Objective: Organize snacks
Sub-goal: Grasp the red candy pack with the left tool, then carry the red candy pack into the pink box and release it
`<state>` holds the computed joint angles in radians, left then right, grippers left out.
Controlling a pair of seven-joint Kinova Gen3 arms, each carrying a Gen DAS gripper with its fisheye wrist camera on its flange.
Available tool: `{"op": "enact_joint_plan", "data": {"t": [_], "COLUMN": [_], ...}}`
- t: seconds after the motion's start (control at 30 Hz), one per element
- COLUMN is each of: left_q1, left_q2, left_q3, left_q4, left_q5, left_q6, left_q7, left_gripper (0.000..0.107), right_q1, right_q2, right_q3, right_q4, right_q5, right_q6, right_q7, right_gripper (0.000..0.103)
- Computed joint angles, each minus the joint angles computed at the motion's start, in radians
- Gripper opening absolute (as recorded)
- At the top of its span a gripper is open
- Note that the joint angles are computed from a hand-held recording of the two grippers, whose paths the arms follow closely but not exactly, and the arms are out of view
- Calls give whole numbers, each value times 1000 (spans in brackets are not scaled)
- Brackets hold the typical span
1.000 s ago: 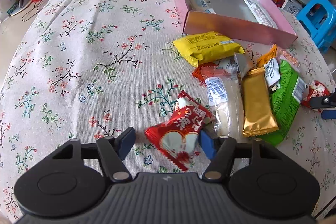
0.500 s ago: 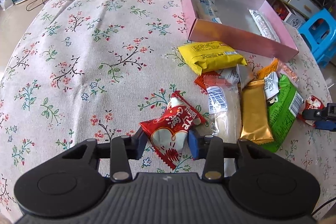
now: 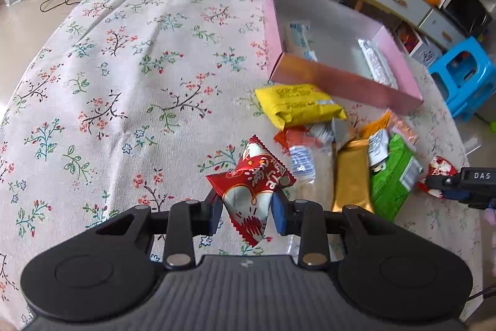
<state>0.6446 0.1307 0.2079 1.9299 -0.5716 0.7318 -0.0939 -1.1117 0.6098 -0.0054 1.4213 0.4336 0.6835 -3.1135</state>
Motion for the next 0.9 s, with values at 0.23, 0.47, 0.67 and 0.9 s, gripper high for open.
{"op": "enact_joint_plan", "data": {"t": [0.23, 0.47, 0.67, 0.9], "left_q1": [6, -2, 12, 81], "left_q2": [-31, -18, 41, 102], "left_q3": [-1, -8, -48, -144], "left_q4": [9, 4, -36, -74], "left_q5": [-66, -174, -232, -341], "left_q6": [-34, -93, -162, -244], "left_q7": [107, 257, 333, 447], "left_gripper": [29, 28, 28, 28], "right_q1": [-4, -31, -62, -61], "right_q2": [-54, -94, -87, -33], "right_q3": [22, 74, 143, 171], "right_q4": [70, 96, 92, 19], "right_q5": [11, 68, 131, 121], "right_q6": [-107, -186, -277, -289], "right_q7": [-72, -170, -279, -261], "right_gripper": [36, 36, 37, 37]}}
